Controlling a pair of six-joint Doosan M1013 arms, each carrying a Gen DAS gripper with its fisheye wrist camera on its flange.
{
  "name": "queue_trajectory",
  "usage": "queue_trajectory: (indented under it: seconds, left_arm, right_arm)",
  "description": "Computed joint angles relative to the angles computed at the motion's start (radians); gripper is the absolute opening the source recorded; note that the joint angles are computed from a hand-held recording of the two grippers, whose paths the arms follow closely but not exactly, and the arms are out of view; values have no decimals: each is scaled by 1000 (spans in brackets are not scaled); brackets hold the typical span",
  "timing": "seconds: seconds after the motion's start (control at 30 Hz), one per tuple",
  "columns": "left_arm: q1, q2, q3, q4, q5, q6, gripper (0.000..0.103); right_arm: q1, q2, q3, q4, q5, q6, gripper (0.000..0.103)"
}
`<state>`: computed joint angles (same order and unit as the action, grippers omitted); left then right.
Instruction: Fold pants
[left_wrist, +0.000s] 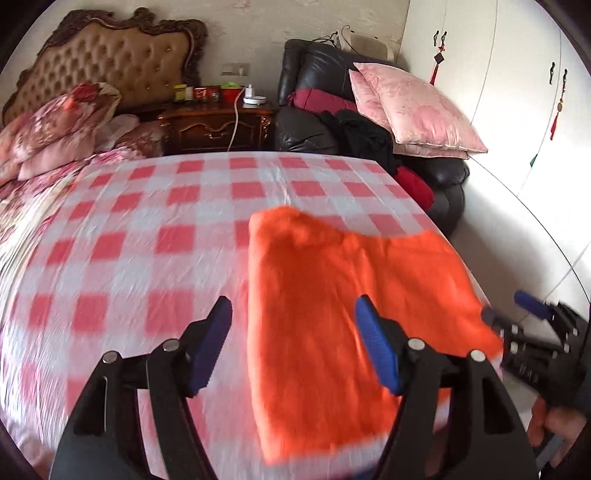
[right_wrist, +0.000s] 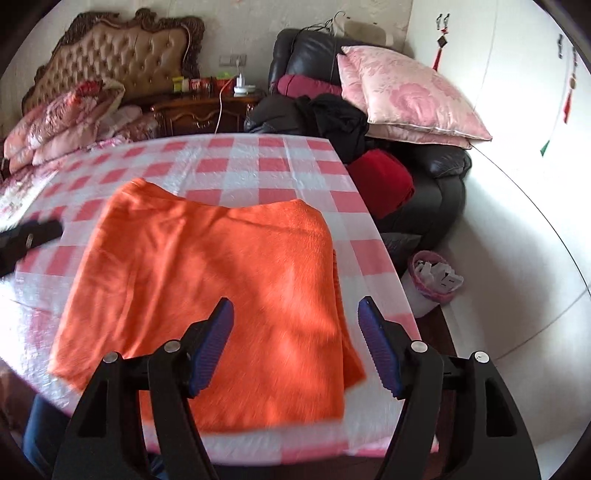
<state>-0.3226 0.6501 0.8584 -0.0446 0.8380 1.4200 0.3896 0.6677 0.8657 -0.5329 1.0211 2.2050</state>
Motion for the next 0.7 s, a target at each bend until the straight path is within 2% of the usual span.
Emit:
queue_trajectory:
  seconds: [0.07,0.17,0.23,0.3,0.47,0.5,0.6,0.63,0.7]
  left_arm:
    - [-5,-55,82,-6,-23,6,81]
    - [-13,-126,182,-46,-59,36,86]
    - [-16,-149,213,-67,-71,50,89]
    - [-27,-159,229,-36,-81,37,92]
    - [-33,-139,216,-44,-43,18,92]
    - [-33,-141,223,-53,-45,18,92]
    - [-56,-166,263,36,-95,-8,93]
    - [-60,-170,267,39,-97,-8,97]
    - [-57,-174,274,-38,-88,30,101]
  right_arm:
    - [10,-25,31,-12,-6,32,76]
    - [34,-68,83,-62,-11,89,80]
    - [43,-86,103,-83,-10,116,83]
    - [50,-103,124,-111,-14,149,85]
    - [49,-114,147,-100,-2,158,86]
    - [47,-117,153,-92,-1,158,86]
    - [48,-132,183,-96,3,173,86]
    - [47,-135,190,-94,3,177,86]
    - [48,-142,203,-95,3,187,88]
